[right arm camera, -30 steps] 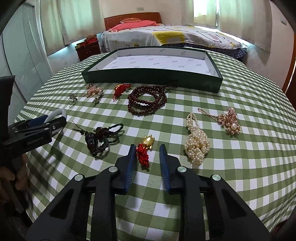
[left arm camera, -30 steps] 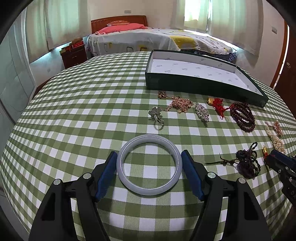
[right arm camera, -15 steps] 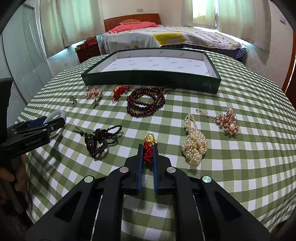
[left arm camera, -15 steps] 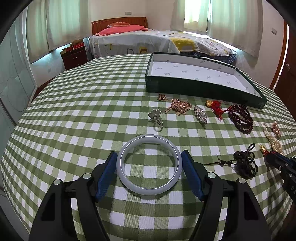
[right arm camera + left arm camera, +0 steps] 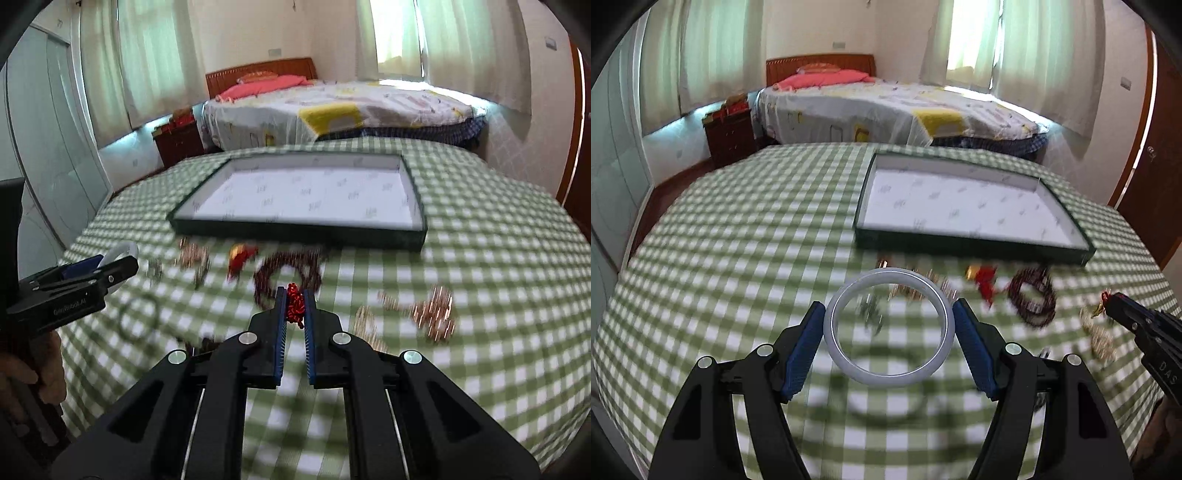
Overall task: Organize jewelry
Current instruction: 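Carry the bangle and charm into the green tray and open both tools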
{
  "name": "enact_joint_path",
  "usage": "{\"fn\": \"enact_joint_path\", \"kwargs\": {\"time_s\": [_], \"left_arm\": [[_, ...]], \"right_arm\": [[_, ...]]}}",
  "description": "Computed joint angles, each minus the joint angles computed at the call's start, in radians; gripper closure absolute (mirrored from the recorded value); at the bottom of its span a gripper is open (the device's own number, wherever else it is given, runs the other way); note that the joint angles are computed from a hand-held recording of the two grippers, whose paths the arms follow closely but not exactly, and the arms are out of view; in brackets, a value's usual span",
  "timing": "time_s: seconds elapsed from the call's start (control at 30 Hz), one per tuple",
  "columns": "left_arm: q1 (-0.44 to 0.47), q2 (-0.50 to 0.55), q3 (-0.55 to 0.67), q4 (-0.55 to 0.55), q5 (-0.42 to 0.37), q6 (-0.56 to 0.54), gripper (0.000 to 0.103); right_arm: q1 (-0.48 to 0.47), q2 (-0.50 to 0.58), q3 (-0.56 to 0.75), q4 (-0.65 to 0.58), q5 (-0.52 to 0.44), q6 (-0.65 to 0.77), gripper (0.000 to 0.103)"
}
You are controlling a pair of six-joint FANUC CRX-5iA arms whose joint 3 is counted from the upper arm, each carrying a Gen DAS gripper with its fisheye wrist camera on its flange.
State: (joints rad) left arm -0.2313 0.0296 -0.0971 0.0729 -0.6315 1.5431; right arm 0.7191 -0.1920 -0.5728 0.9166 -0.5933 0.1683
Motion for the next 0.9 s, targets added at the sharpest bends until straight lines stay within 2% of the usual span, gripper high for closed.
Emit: {"fn": "enact_joint_path", "kwargs": {"time_s": [0.3, 0.47, 0.53, 0.67, 0.77, 0.9], "left_arm": [[-0.029, 0.143, 0.189, 0.038, 0.049, -0.046, 0.035], [-0.046, 0.287, 0.376, 0.017, 0.010, -0.019, 0.035], [-0.055, 0.336, 0.443, -0.007, -0.012, -0.004, 0.035], [-0.070, 0.491, 0.660, -0.057, -0.121, 0.038, 0.035], [-0.070, 0.590, 0.801, -0.057, -0.215, 0.051, 0.035], [-0.067, 0.712, 0.981, -0.050, -0.346, 0.067, 0.035]], "right_arm": [[-0.172, 0.126, 0.140, 0.113, 0.128, 0.022, 0.094], [-0.254, 0.232, 0.252, 0.078, 0.183, 0.087, 0.094], [-0.274, 0.278, 0.303, 0.029, 0.191, 0.138, 0.094], [-0.295, 0.379, 0.439, -0.168, 0.153, 0.322, 0.094], [-0.310, 0.448, 0.549, -0.329, 0.097, 0.466, 0.094], [-0.327, 0.551, 0.729, -0.528, -0.047, 0.665, 0.094]]}}
